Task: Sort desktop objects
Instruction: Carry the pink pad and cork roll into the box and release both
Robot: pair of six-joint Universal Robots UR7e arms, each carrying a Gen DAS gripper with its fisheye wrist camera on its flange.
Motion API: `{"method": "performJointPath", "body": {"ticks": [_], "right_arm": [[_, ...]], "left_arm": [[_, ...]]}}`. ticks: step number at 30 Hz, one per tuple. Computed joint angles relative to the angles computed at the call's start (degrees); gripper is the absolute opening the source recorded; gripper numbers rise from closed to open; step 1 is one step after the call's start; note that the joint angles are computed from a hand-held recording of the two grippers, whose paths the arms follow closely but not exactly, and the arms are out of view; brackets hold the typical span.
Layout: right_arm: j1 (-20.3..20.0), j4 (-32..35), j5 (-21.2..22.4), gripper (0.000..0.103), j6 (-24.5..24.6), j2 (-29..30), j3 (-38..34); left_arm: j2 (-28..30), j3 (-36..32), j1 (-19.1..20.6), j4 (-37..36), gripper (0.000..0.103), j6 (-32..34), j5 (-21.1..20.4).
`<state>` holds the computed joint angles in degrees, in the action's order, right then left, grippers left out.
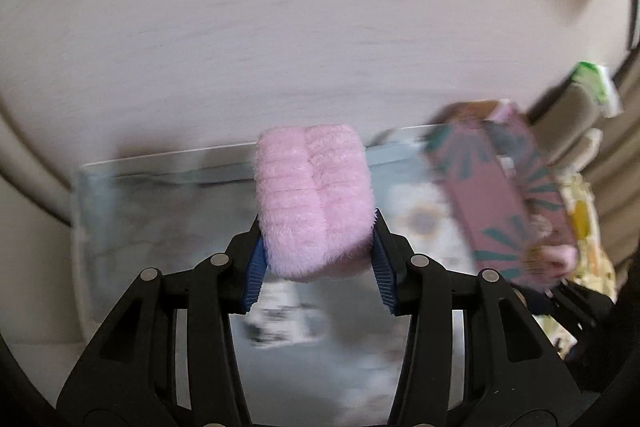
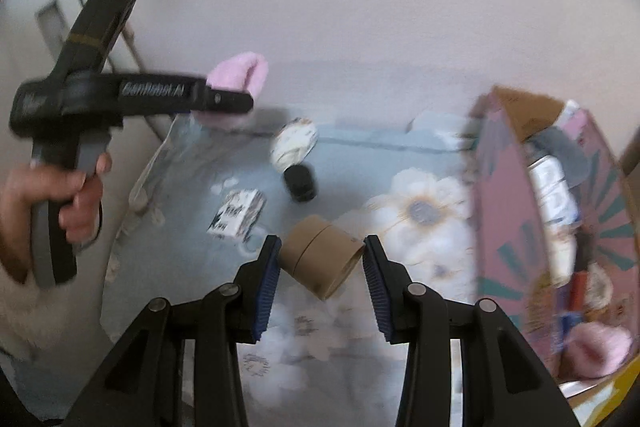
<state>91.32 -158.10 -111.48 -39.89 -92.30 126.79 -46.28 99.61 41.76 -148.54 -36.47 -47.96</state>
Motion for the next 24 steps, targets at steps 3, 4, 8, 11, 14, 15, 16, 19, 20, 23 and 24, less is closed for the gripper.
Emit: {"method": "performJointPath", "body": {"ticks": [3,4,8,11,14,15,16,19,20,23,24], "right_arm": [[0.1,3.4,-1.2,0.038,1.7,-0.7,-3.9],[-0.3,6.5,-0.8,0.038,2.9,-1.0,-5.7],[-1.6,13.1,-1.2,0.038,4.4,-1.8,-10.9],[-2.5,14.8,-3.2,0.038,3.2,-1.9,-14.5],[-4.0,15.9,-2.6,0.038,1.5,-2.5,-16.8],[-4.5,16.5,-3.2,0.038,1.1,-2.4,-17.7],[-5.0,17.0,-4.1,0.038,0.3,-2.2,-18.5],[-6.5,19.1,-5.4,0.038,-0.8,-1.7,-20.6],[-7.3,20.1,-5.3,0.038,-0.9,-1.5,-21.3],[-9.5,23.2,-4.8,0.038,-0.8,-0.7,-23.2],[-9.9,23.3,-4.9,0.038,-1.1,-0.6,-23.4]], "left_arm": [[3.9,-5.6,-0.9,1.3,0.042,2.3,-3.0],[4.6,-7.2,-1.4,2.6,0.042,3.1,-3.5],[9.0,-14.9,-3.5,6.7,0.042,7.1,-4.8],[11.0,-19.1,-4.0,9.2,0.042,9.1,-6.5],[13.9,-23.8,-4.2,10.7,0.042,10.8,-8.7],[15.7,-26.3,-4.2,11.4,0.042,11.9,-9.4],[16.6,-27.7,-4.3,12.0,0.042,12.4,-9.6],[20.6,-33.0,-4.1,14.3,0.042,14.6,-10.5],[21.8,-34.7,-3.9,15.2,0.042,15.2,-11.1],[26.3,-40.7,-3.7,18.1,0.042,16.9,-12.5],[27.4,-42.3,-3.6,18.9,0.042,17.2,-12.6]]}}
